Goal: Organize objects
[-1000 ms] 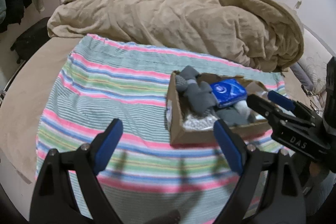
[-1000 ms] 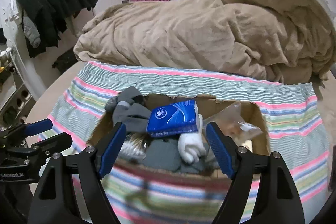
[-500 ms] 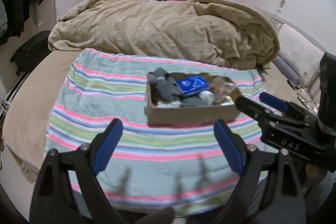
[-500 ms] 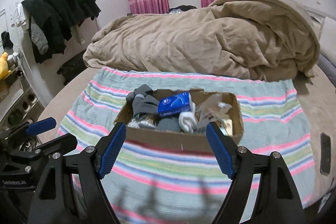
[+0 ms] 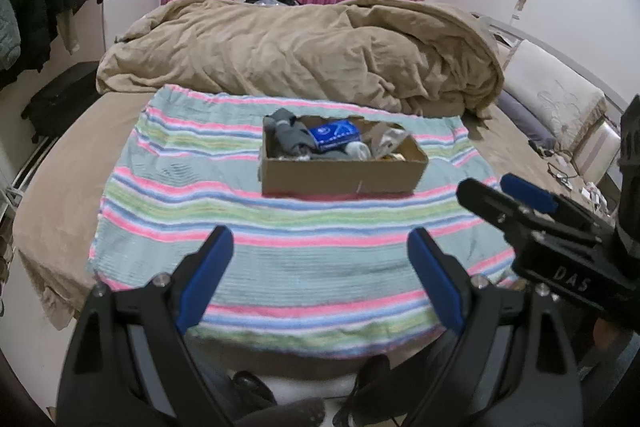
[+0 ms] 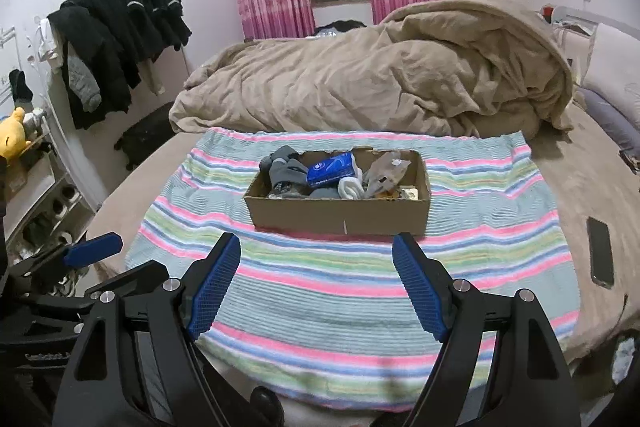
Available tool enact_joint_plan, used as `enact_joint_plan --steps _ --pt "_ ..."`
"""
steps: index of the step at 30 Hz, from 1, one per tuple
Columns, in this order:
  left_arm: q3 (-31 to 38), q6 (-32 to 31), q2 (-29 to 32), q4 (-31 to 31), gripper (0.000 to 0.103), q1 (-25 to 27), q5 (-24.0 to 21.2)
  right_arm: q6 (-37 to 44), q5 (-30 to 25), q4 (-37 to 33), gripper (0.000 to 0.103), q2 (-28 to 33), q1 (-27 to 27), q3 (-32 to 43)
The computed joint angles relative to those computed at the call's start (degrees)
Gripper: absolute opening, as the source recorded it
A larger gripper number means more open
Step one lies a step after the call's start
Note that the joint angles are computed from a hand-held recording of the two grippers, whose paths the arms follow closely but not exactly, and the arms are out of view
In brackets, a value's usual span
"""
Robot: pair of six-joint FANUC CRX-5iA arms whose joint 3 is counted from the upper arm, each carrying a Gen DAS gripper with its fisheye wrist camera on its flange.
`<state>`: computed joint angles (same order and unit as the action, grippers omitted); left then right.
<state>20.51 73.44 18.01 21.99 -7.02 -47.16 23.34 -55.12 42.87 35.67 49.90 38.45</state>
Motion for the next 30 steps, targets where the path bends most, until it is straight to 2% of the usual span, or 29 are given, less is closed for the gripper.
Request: enact_joint_plan --steps 4,13,30 --pt "-4.4 -1.8 -3.4 1.3 0.094 0.1 2.4 -3.2 0.8 3.0 0.081 -2.4 1.2 -3.9" --pt "-9.6 -5.1 -7.8 4.4 0.096 0.6 5.3 -5.2 0.5 6.1 0.081 -4.2 2.9 -6.4" --pt "-12.6 -7.6 -10.4 5.2 0.097 0.8 6.7 -9.6 0.2 9.4 0.081 -6.1 4.1 -9.7"
